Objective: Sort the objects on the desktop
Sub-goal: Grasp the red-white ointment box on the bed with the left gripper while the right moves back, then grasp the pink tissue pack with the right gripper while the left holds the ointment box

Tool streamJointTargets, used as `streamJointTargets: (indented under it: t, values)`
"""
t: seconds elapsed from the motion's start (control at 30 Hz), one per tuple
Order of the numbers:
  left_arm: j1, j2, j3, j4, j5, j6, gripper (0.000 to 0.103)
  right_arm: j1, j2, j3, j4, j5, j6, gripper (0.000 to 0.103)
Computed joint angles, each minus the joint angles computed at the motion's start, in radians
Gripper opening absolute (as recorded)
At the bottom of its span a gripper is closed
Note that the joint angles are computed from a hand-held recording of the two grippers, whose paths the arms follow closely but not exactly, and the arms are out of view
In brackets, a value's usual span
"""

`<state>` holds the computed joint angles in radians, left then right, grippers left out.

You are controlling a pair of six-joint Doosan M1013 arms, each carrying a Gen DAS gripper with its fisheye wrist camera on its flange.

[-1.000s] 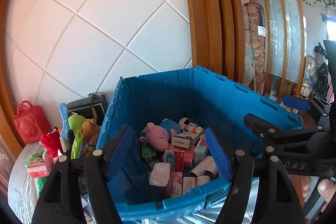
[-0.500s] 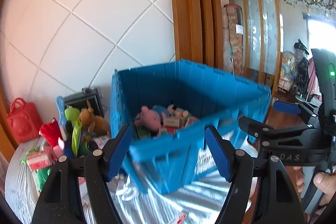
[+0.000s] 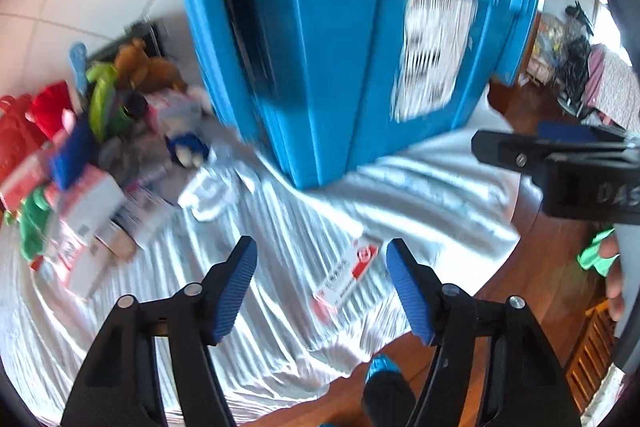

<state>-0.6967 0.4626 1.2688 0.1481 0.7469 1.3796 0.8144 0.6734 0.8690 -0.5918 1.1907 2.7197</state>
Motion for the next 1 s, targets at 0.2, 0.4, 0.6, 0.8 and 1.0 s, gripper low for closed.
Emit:
streamJointTargets:
  t: [0.2, 0.4, 0.6, 0.8, 1.0]
  values:
    - [0.007, 0.071, -0.012, -0.095, 0.027, 0.054, 0.060, -0.018, 0.008, 0.051, 0.056, -0.013, 0.014, 0.103]
    - [0.003, 0.115, -0.037, -0.093, 0.029, 0.048, 0.032, -0.037, 0.013, 0.084, 0.094, -0.039, -0.022, 0.103]
    - [0.019, 0.118, -0.044, -0.038, 0.032, -0.046, 0.026, -0.046, 0.025, 0.076, 0.122, -0.069, -0.051, 0.103]
    - [0.059, 0.049, 0.016, 0.091, 0.006, -0.224, 0.026, -0.030, 0.058, 0.007, 0.148, -0.087, -0.142, 0.103]
    - [0.125, -0.044, 0.104, 0.265, -0.010, -0.438, 0.026, 0.000, 0.152, -0.186, 0.218, -0.077, -0.289, 0.103]
